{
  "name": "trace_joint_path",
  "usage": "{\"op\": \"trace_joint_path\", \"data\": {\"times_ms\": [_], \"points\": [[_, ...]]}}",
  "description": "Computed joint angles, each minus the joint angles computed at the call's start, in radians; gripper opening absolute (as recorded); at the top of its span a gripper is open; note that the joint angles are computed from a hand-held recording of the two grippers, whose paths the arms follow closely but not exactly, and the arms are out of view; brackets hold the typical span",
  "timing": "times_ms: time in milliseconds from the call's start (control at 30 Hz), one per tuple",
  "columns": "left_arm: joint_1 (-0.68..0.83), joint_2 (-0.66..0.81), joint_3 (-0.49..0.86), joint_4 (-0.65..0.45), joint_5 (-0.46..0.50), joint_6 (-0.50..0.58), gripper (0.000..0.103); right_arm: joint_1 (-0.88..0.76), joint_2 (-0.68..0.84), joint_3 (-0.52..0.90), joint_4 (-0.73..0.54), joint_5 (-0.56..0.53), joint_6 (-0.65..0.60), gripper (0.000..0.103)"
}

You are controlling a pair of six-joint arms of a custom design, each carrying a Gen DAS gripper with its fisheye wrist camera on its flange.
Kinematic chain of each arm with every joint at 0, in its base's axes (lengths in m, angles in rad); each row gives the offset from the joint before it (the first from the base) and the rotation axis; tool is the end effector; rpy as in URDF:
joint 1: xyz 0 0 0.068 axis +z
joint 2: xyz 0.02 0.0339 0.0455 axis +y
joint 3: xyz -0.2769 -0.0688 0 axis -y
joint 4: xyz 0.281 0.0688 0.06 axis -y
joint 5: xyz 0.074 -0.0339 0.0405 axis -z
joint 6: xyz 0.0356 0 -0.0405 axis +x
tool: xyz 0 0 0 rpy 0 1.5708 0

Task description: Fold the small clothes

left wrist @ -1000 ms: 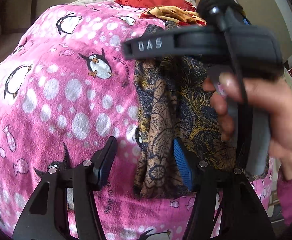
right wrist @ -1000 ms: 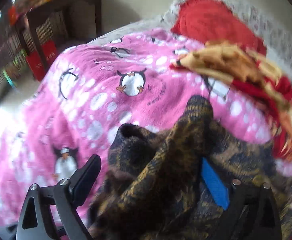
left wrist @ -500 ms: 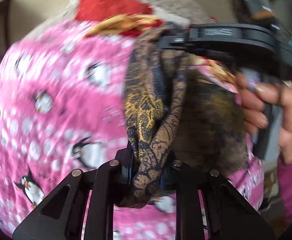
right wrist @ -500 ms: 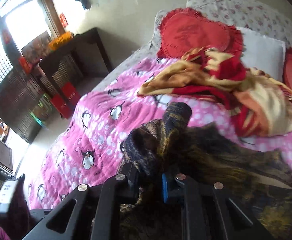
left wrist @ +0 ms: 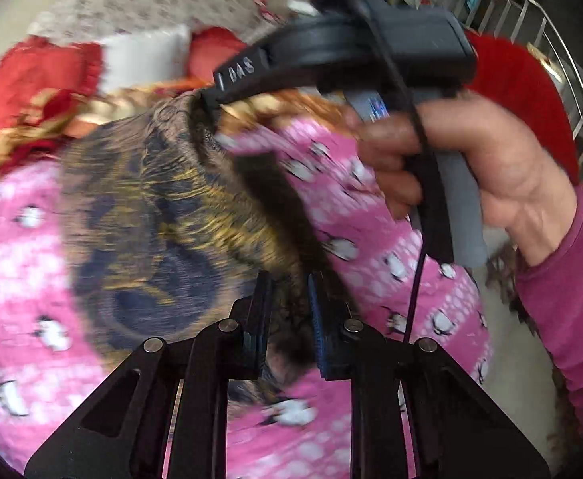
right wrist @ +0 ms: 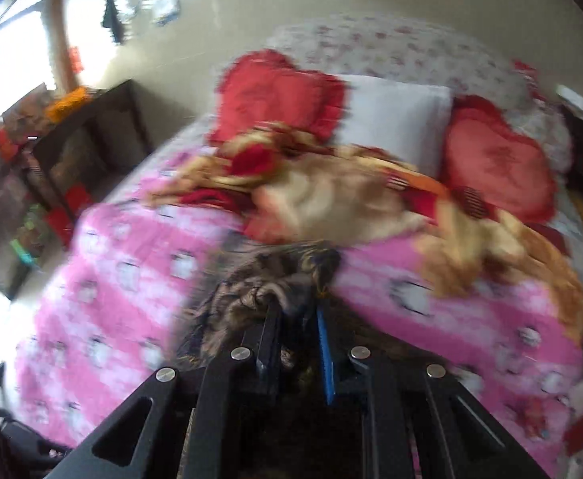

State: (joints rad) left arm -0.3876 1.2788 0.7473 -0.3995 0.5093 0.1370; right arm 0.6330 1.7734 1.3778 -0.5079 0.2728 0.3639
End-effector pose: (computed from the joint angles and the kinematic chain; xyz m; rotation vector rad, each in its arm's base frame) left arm 0.2487 -0.1203 0.2037 0.8472 2.3332 -0.7411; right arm 0.3485 0.2438 0.2468 -0.2113 2.4225 0.1097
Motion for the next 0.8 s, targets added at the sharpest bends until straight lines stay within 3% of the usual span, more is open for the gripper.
{"op": "trace_joint_path", "data": {"times_ms": [67,167,300,333,367,433,500,633,700,733,767,800], "points": [[-0.080,0.077,0.008,0.066,-0.031,-0.048,0.017,-0.060,-0.069,-0.121,0.040,0.001,0.029,0.005],[-0.141,0.128,0.006,0.121,-0.085,-0.085,0.017,-0.143,-0.113,-0.258,0.127,-0.088,0.081,0.005],[-0.117,0.083,0.002,0.033,-0.062,-0.049,0.017,-0.153,-0.187,-0.388,0.264,-0.247,0.111,0.011],[-0.085,0.047,-0.007,-0.005,-0.049,-0.020,0.017,-0.144,-0.201,-0.404,0.286,-0.257,0.113,0.031],[-0.052,-0.004,-0.022,-0.045,-0.032,0.005,0.018,-0.126,-0.215,-0.423,0.318,-0.260,0.114,0.062],[0.023,-0.052,-0.033,-0.110,-0.004,0.062,0.034,-0.099,-0.211,-0.444,0.386,-0.273,0.129,0.084],[0.117,-0.079,-0.044,-0.151,0.009,0.123,0.041,-0.075,-0.145,-0.424,0.430,-0.295,0.147,0.084],[0.246,-0.043,-0.054,-0.131,-0.058,0.175,0.041,-0.042,0.001,-0.358,0.467,-0.293,0.180,0.082],[0.291,0.026,-0.032,-0.104,-0.057,0.163,0.041,-0.024,0.069,-0.319,0.471,-0.249,0.199,0.052],[0.310,0.045,-0.028,-0.093,-0.064,0.163,0.041,-0.016,0.089,-0.300,0.444,-0.213,0.208,0.027],[0.312,0.061,-0.027,-0.077,-0.070,0.156,0.041,-0.011,0.080,-0.308,0.449,-0.194,0.215,0.014],[0.316,0.068,-0.021,-0.073,-0.064,0.155,0.041,-0.008,0.045,-0.337,0.471,-0.196,0.212,0.013]]}}
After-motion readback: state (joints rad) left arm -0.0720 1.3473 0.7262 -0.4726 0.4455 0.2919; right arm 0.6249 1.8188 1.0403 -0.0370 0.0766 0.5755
